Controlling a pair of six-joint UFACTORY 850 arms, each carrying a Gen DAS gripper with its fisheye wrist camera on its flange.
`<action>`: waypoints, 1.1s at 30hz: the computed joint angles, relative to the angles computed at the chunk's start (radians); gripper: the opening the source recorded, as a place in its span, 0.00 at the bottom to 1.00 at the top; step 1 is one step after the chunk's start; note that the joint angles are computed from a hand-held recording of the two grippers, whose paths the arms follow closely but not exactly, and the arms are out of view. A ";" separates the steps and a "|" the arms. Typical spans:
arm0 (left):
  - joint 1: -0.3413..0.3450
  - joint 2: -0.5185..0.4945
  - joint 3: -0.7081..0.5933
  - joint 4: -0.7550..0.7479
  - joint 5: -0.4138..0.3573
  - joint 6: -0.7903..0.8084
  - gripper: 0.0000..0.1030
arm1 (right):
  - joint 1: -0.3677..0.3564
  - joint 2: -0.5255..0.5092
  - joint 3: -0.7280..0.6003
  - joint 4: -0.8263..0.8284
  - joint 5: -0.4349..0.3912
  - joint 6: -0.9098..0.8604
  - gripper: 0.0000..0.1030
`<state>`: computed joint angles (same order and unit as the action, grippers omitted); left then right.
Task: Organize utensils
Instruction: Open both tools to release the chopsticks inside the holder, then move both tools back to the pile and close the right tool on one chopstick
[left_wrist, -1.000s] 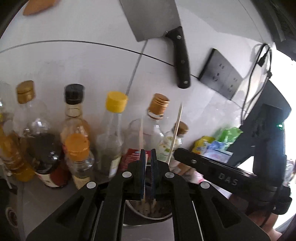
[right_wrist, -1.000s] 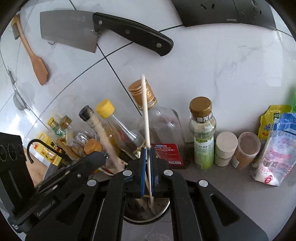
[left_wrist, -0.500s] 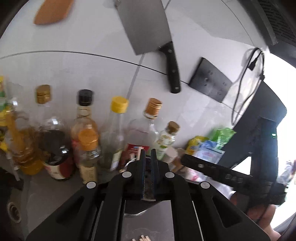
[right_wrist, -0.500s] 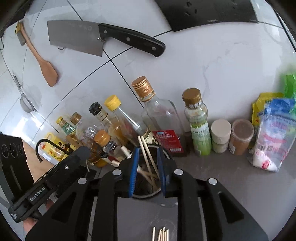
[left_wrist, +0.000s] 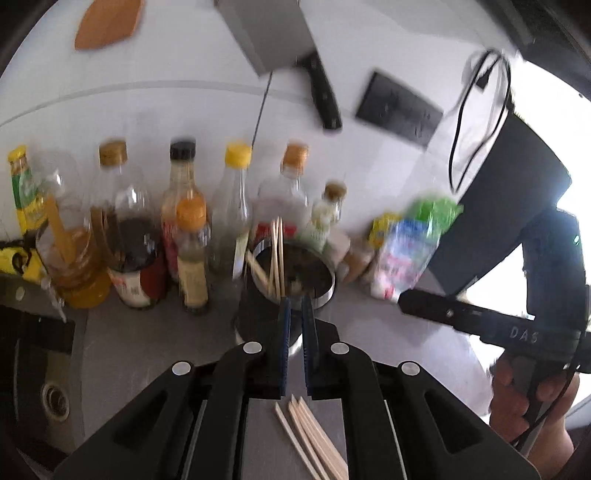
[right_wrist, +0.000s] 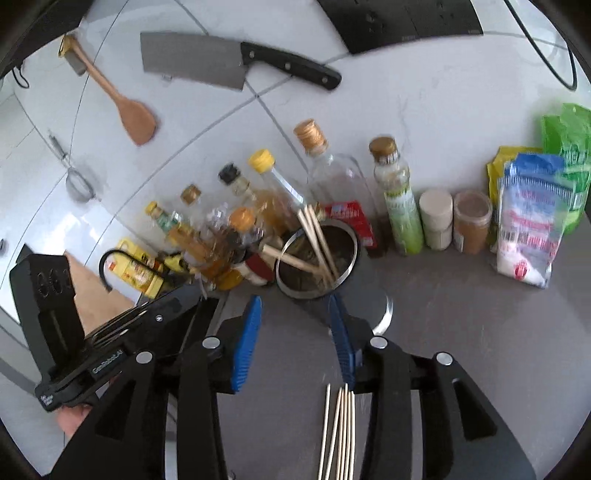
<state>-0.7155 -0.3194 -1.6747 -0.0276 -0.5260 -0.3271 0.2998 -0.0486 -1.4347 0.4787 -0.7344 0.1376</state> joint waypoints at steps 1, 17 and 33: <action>-0.003 0.006 0.012 -0.004 -0.021 -0.007 0.09 | 0.005 -0.003 -0.002 -0.028 -0.037 0.023 0.38; -0.037 -0.011 0.131 -0.128 -0.259 0.054 0.15 | 0.016 -0.103 0.066 0.029 -0.397 0.086 0.38; -0.056 -0.044 0.233 -0.225 -0.337 0.116 0.25 | 0.105 -0.137 0.103 -0.089 -0.471 0.074 0.39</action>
<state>-0.7718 -0.3634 -1.4414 -0.2524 -0.8634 -0.2110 0.4052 -0.1860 -1.3321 0.3896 -1.2050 0.2114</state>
